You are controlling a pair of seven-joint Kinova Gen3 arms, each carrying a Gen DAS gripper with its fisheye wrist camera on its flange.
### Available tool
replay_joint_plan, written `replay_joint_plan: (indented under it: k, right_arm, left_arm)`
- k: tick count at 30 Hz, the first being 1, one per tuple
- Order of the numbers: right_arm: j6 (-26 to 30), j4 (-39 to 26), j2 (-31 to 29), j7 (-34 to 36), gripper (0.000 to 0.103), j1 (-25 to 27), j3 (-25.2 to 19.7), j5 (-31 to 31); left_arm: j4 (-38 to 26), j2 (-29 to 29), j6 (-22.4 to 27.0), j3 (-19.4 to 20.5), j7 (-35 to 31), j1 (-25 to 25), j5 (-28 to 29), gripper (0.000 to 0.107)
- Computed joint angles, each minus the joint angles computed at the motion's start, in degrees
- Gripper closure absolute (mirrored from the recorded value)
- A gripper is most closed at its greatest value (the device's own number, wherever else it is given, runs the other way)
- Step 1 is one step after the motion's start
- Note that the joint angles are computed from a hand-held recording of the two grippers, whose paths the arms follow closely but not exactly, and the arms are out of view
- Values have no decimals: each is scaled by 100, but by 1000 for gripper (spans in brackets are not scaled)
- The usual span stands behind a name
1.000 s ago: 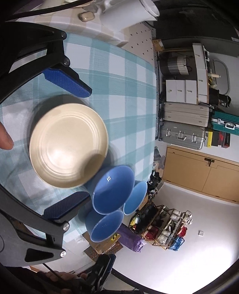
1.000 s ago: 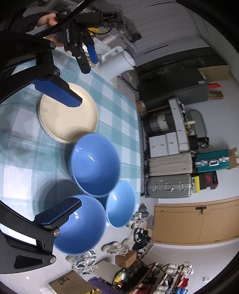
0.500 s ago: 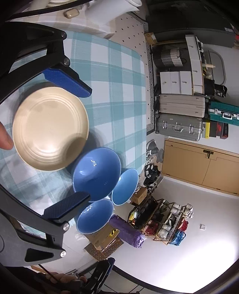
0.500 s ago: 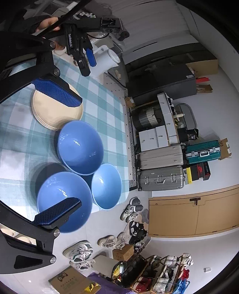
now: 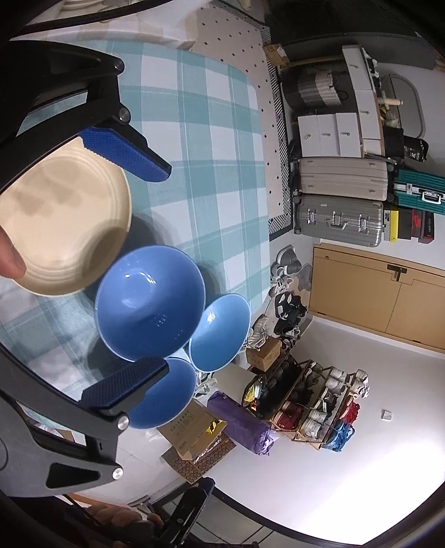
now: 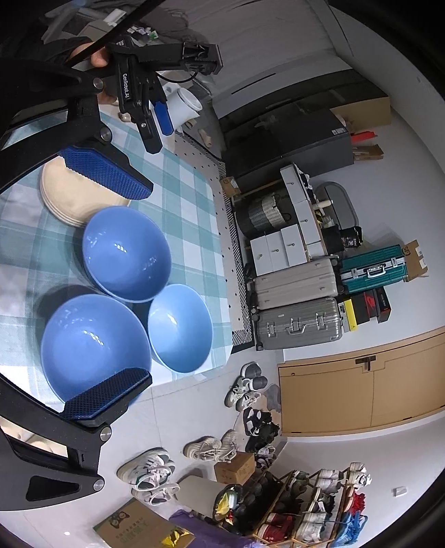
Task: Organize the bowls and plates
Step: 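Move both grippers over to the rim of a light-blue bowl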
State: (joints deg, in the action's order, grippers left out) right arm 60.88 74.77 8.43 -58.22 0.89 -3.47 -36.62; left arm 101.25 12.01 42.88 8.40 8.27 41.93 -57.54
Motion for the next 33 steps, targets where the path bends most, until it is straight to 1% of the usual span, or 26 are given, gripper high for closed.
replay_joint_plan:
  k: [5, 8, 11, 15, 21, 23, 28, 33]
  right_arm:
    - [0, -310, 257, -135, 2, -10, -20, 102]
    - [-27, -462, 406, -229, 2, 3, -60, 186]
    - [-245, -429, 475, -280, 2, 28, -92, 250]
    - [-285, -612, 729, -484, 2, 46, -130, 394]
    - [-214, -949, 1161, -837, 2, 71, -212, 644]
    - [-247, -1027, 1266, -958, 2, 13, -213, 817]
    - [-198, -1253, 1532, -1140, 3, -5, -276, 1008]
    - [-85, -1514, 1791, -1327, 3, -54, -308, 1200]
  left_arm:
    - [-269, 194, -370, -134, -429, -274, 264, 6]
    - [-507, 365, -555, -243, -845, -405, 556, 6]
    - [-800, 559, -564, -376, -1267, -435, 837, 6]
    - [-1225, 873, -616, -534, -1851, -511, 1225, 6]
    - [-1796, 1337, -728, -656, -2710, -724, 1940, 6]
    - [-2004, 1509, -737, -701, -2963, -782, 2161, 6]
    - [-2529, 1962, -705, -770, -3642, -947, 2720, 6]
    - [-2921, 2301, -674, -953, -4144, -970, 3164, 6]
